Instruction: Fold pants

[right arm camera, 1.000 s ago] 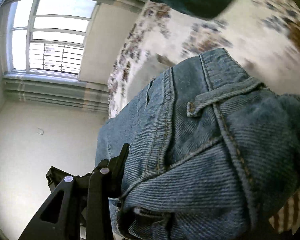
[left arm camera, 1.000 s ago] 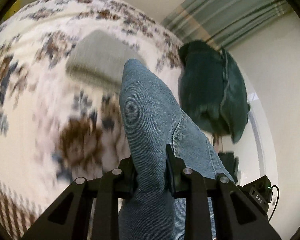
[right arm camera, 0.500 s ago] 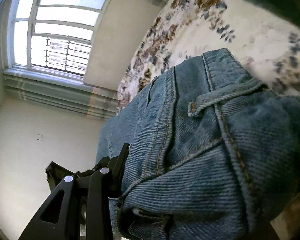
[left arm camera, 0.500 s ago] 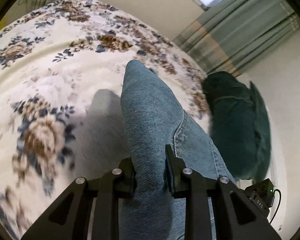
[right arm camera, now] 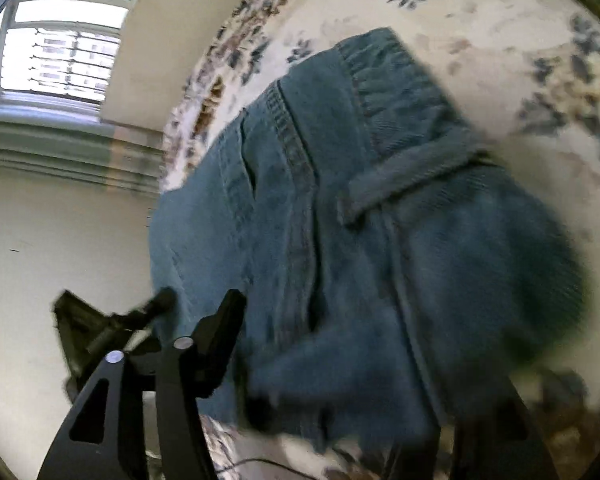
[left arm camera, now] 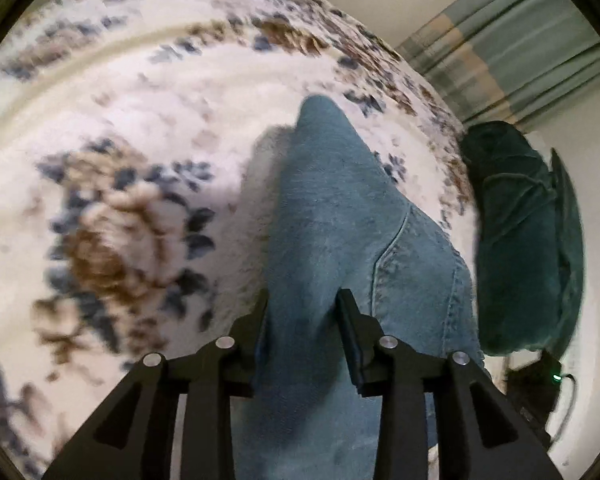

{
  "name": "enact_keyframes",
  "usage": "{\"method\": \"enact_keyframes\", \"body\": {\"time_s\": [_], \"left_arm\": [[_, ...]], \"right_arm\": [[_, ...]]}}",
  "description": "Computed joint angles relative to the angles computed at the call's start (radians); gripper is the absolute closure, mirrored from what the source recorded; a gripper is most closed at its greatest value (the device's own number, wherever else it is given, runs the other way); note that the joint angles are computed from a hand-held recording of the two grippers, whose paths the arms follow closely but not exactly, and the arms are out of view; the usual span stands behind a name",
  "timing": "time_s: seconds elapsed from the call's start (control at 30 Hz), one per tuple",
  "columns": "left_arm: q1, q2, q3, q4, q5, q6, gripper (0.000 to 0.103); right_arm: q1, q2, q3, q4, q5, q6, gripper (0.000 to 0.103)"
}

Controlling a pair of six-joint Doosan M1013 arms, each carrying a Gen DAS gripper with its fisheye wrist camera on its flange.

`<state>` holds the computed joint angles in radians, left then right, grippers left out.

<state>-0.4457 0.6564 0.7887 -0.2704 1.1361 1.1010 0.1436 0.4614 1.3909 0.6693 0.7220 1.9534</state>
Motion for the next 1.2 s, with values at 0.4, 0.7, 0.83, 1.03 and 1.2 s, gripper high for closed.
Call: {"method": "enact_keyframes", "body": {"time_s": [0.4, 0.7, 0.83, 1.03, 1.2], "left_arm": [[-0.135, -0.074, -0.072, 0.426, 0.190, 0.028, 0.011], [-0.204, -0.133, -0.131, 0.565, 0.262, -0.015, 0.006], [-0.244, -0.185, -0.119, 0.620, 0.274, -0.035, 0.006], [-0.317, -0.278, -0.089, 0.714, 0.301, -0.094, 0.006], [-0.383, -0.352, -0.072, 0.798, 0.332, -0.156, 0.006]], "right_arm": [[0.153, -0.068, -0.196, -0.865, 0.378, 0.365, 0.001], [0.237, -0.155, -0.259, -1.095, 0.533, 0.417, 0.001], [0.281, -0.210, -0.275, -1.141, 0.576, 0.415, 0.001], [0.372, -0.302, -0.303, -1.213, 0.636, 0.401, 0.001], [0.461, -0.371, -0.327, -1.268, 0.678, 0.389, 0.001]]}}
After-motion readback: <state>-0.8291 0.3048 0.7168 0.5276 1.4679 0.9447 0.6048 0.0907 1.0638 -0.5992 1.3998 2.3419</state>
